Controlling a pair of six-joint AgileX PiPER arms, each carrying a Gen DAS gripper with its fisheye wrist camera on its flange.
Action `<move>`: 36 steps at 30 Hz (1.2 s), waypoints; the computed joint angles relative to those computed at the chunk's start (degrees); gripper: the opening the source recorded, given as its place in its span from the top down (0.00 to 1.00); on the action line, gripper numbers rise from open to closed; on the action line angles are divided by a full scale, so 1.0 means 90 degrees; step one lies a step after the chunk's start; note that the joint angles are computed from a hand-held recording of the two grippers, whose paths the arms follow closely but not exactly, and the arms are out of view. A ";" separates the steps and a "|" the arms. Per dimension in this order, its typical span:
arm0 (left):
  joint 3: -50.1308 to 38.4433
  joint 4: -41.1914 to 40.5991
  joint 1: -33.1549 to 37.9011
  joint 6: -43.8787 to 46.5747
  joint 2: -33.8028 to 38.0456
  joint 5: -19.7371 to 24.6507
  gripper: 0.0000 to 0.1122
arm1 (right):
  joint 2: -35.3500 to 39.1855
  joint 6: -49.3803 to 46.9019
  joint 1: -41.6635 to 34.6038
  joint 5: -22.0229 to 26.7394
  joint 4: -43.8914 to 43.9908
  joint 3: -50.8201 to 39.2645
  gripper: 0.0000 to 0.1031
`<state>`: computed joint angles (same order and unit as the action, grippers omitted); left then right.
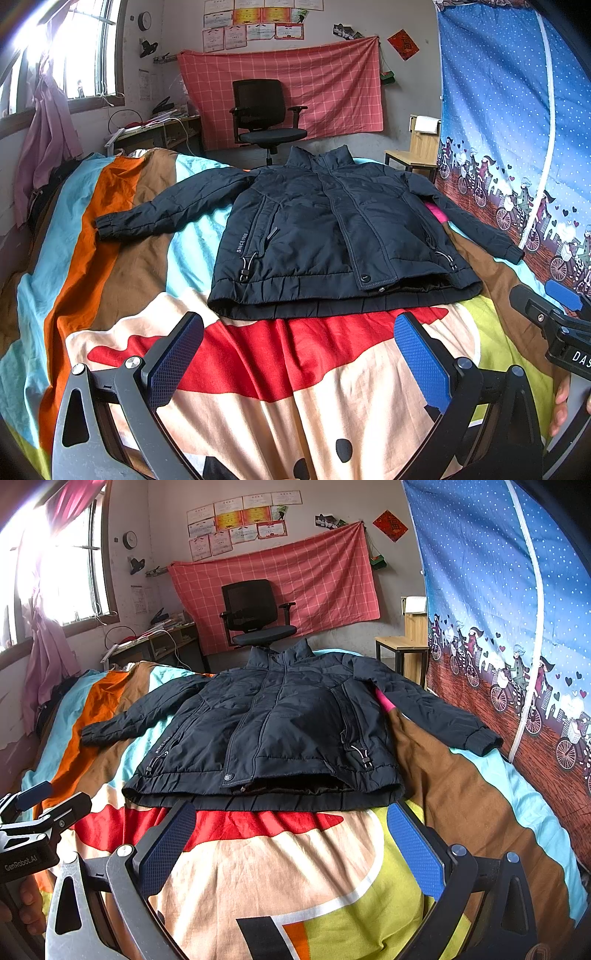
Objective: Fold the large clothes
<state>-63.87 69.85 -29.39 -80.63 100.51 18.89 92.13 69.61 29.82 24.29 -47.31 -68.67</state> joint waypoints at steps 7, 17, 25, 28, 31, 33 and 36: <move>0.0002 0.0009 -0.0002 -0.0015 0.0002 0.0009 0.10 | -0.0003 -0.0018 -0.0002 -0.0004 0.0022 0.0002 0.00; -0.0009 -0.0055 0.0001 0.0041 -0.0001 0.0010 0.10 | -0.0005 -0.0019 -0.0008 -0.0006 0.0022 0.0005 0.00; -0.0007 -0.0055 0.0000 0.0033 -0.0003 0.0004 0.10 | -0.0024 -0.0045 -0.0006 0.0008 0.0045 0.0010 0.00; -0.0016 -0.0065 0.0001 0.0044 -0.0002 0.0009 0.10 | -0.0037 -0.0045 -0.0003 0.0018 0.0051 0.0015 0.00; -0.0016 -0.0072 0.0000 0.0051 -0.0003 0.0010 0.10 | -0.0049 -0.0068 -0.0001 0.0025 0.0074 0.0017 0.00; -0.0014 -0.0059 0.0002 0.0043 -0.0004 0.0004 0.10 | -0.0057 -0.0066 0.0001 0.0031 0.0070 0.0018 0.00; 0.0037 0.0016 0.0019 -0.0013 -0.0042 0.0003 0.10 | -0.0068 -0.0083 -0.0006 0.0018 0.0082 0.0025 0.00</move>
<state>-63.54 70.00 -29.22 -80.75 100.13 18.92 91.52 68.86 29.76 24.45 -46.57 -68.45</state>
